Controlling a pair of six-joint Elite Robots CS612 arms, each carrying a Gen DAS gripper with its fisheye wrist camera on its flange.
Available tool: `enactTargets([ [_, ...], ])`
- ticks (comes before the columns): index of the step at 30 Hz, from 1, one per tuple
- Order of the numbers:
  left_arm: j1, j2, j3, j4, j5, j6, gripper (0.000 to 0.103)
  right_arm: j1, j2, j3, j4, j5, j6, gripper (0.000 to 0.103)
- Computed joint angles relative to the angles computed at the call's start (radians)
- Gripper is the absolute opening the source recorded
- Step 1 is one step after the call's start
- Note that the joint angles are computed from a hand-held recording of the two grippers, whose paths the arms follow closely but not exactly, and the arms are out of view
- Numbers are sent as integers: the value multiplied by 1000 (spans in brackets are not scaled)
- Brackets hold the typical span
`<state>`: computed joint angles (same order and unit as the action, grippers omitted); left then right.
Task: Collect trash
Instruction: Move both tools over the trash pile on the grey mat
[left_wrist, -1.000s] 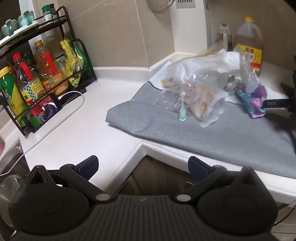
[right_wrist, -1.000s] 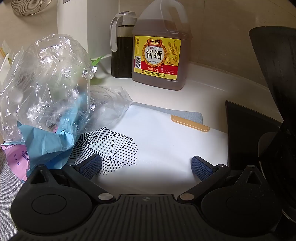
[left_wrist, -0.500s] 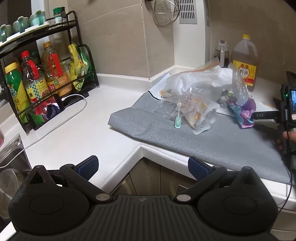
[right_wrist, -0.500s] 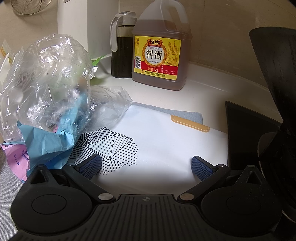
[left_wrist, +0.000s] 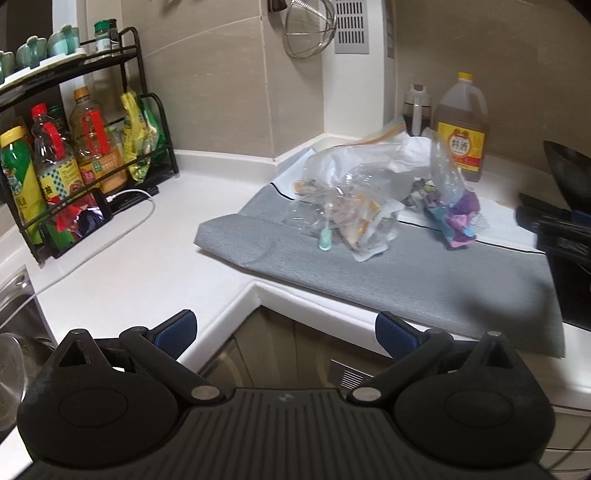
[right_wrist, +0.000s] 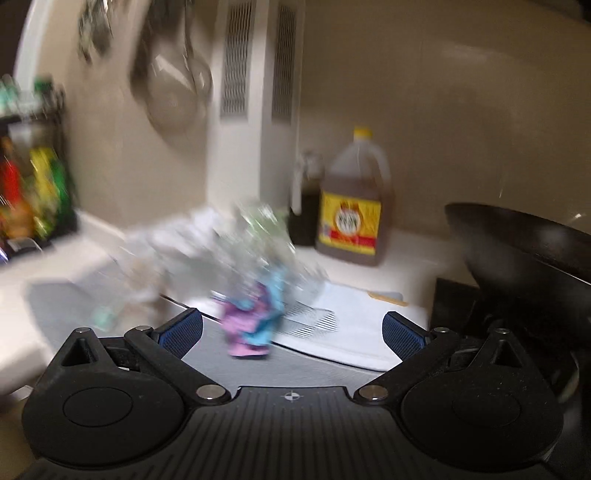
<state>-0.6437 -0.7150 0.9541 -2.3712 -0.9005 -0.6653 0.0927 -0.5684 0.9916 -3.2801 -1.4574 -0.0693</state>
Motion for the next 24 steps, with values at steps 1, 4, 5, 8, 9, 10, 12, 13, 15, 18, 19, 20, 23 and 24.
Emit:
enactTargets([
  [1, -2, 0, 3, -13, 1, 4, 103, 2, -17, 33, -33, -3, -2, 103],
  [4, -7, 0, 16, -52, 2, 22, 103, 0, -61, 105, -45, 17, -69, 103],
  [5, -9, 0, 20, -58, 4, 24, 103, -1, -73, 125, -52, 21, -73, 103],
  [8, -13, 1, 22, -51, 23, 7, 103, -6, -105, 178, -66, 51, -77, 103],
  [9, -12, -2, 28, -60, 14, -2, 103, -7, -113, 193, -68, 56, -74, 103],
  [10, -12, -3, 32, -76, 8, -8, 103, -6, -120, 204, -71, 62, -73, 103],
  [12, -10, -10, 42, -99, -17, -10, 103, -7, -136, 229, -80, 72, -77, 103],
  [13, -11, -11, 42, -103, -20, -1, 103, -8, -140, 237, -90, 80, -81, 103],
  [15, -16, -12, 40, -92, -21, 12, 103, -9, -149, 255, -109, 89, -104, 103],
  [18, -17, -19, 45, -83, -45, 21, 103, -8, -157, 270, -133, 87, -126, 103],
  [19, -16, -22, 48, -84, -57, 18, 103, -8, -158, 273, -138, 88, -126, 103],
  [20, -15, -26, 55, -87, -68, 14, 103, -8, -160, 277, -142, 89, -121, 103],
  [23, -19, -32, 67, -92, -49, 3, 103, -11, -163, 281, -138, 101, -111, 103],
  [24, -21, -33, 71, -94, -36, 4, 103, -10, -164, 282, -134, 102, -112, 103],
])
